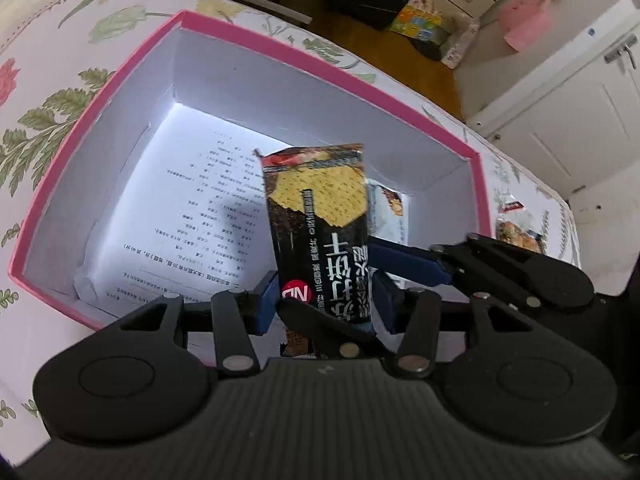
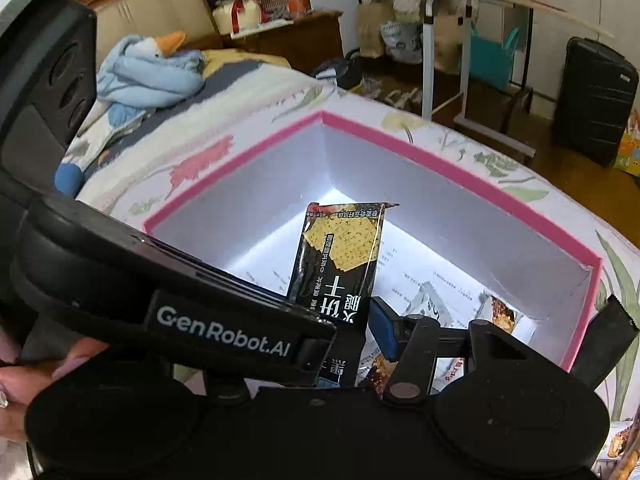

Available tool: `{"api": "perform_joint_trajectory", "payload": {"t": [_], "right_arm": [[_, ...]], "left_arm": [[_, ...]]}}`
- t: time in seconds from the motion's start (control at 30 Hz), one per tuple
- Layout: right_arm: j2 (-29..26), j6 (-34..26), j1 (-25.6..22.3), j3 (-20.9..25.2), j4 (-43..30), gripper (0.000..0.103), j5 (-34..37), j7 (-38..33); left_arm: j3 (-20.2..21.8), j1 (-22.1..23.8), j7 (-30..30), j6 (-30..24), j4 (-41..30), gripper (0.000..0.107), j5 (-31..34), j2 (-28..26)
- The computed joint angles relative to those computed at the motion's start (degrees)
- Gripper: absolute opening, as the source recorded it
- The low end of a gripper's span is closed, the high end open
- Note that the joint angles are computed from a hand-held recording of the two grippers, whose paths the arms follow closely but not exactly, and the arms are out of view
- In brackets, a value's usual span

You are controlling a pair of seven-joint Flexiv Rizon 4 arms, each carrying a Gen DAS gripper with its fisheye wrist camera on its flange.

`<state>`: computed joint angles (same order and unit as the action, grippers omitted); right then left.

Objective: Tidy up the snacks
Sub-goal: 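Carry the black cracker pack into the pink box and open the left gripper, then reach the left gripper to the clear bag of mixed beans and grasp it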

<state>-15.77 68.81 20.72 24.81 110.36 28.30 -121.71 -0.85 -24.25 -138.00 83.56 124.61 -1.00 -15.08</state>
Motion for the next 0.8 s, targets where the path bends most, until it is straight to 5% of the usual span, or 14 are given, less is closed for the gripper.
{"api": "perform_joint_trajectory", "payload": {"t": [0.1,0.23,0.57,0.67,0.8], "right_arm": [[1.01,-0.35,-0.55,-0.06,0.75,0.068,1.08,0.85],[4.91,0.46,-1.59,-0.57,3.43,0.069,2.8,-1.7],[21.64,-8.66,-3.65,-8.63,10.34,0.071,10.34,-10.32],[25.53,-14.79,-3.79,-13.51,10.95,0.071,11.78,-11.51],[29.39,-15.87,-3.69,-17.78,12.98,0.072,12.74,-12.96]], "left_arm": [[6.64,-5.66,-7.47,-4.03,-3.64,0.058,8.77,0.05],[7.59,-7.16,-13.19,-7.18,-5.92,0.06,17.08,2.4],[-1.23,-6.43,-13.61,-17.91,-11.84,0.066,26.41,9.67],[-5.01,-5.54,-10.85,-18.33,-14.43,0.068,25.48,8.97],[-7.79,-6.37,-6.1,-18.0,-18.55,0.069,22.58,5.89]]}}
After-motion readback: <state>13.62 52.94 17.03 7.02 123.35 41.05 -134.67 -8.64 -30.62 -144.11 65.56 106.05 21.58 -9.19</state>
